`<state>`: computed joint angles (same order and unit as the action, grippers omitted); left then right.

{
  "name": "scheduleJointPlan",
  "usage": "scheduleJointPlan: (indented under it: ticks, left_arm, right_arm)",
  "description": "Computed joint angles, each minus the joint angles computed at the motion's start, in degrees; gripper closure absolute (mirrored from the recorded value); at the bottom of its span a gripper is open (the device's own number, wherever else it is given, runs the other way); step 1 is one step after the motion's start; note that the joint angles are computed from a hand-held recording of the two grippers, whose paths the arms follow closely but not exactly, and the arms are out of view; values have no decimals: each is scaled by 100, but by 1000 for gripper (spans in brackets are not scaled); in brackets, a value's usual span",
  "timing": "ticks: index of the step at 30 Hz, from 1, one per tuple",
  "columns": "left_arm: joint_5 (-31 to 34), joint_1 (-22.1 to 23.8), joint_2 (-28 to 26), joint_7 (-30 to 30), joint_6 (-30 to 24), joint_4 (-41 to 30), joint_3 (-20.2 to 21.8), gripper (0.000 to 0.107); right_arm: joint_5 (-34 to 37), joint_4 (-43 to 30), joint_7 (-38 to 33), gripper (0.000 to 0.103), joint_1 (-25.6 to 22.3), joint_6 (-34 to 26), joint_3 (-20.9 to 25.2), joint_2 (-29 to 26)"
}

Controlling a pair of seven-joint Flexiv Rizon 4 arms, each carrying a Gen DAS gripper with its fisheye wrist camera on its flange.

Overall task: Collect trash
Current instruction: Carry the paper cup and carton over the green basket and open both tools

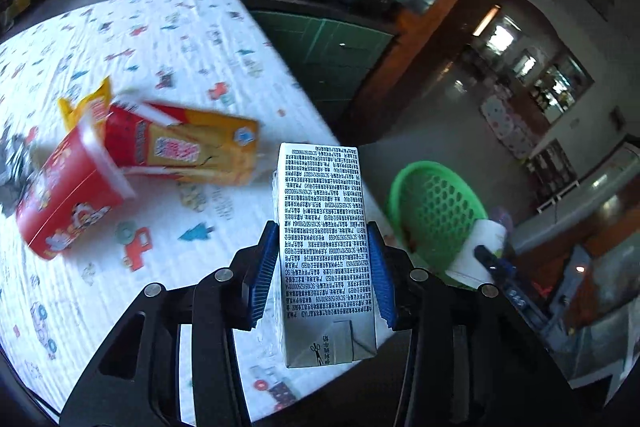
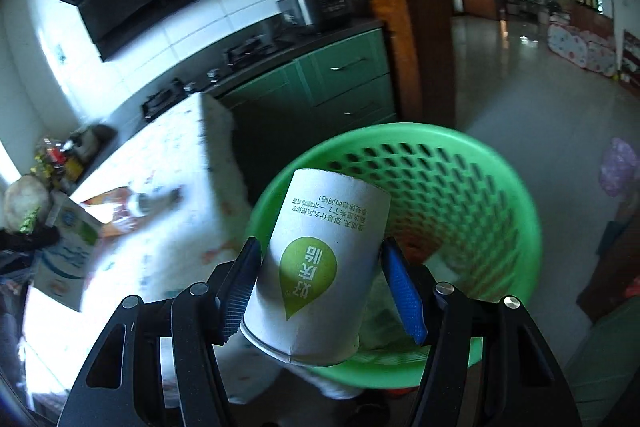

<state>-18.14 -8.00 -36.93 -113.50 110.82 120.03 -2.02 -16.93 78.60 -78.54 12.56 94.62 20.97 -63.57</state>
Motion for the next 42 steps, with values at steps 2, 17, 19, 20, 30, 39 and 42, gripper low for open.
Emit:
scheduleJointPlan:
  ticks: [2,17,19,20,30,39,42]
  left_arm:
    - [244,233,-58,63,23,-163,-274,64]
    - [567,240,-894,918,-727,-1993,-837,64]
    - [570,205,-1018,1030,-803,-2207,-891,64]
    - [584,211,-1097,1110,-878,-2341,-946,64]
    - [328,-123,-1741,1593,-1576,-3392,-802,63]
    - [184,-296,-2015,1625,-1736,-3704,-631,57]
    - [193,-366,-1987,1615,-1614,-3633,-551,50]
  right_arm:
    - [33,-125,64,43,52,-81,-141,-72]
    - [268,-357,61,42,0,-199,-433,-283]
    - [271,-232,44,41,-18,-66,-460,-215]
    - [265,-131,36,39,-21,29,-486,-162]
    - [83,800,299,17,130,1178,-1014,241]
    - [-98,1088,775,13,96,1441,-1146,291]
    - [-190,1139,840,13,105,1506,-1178,288]
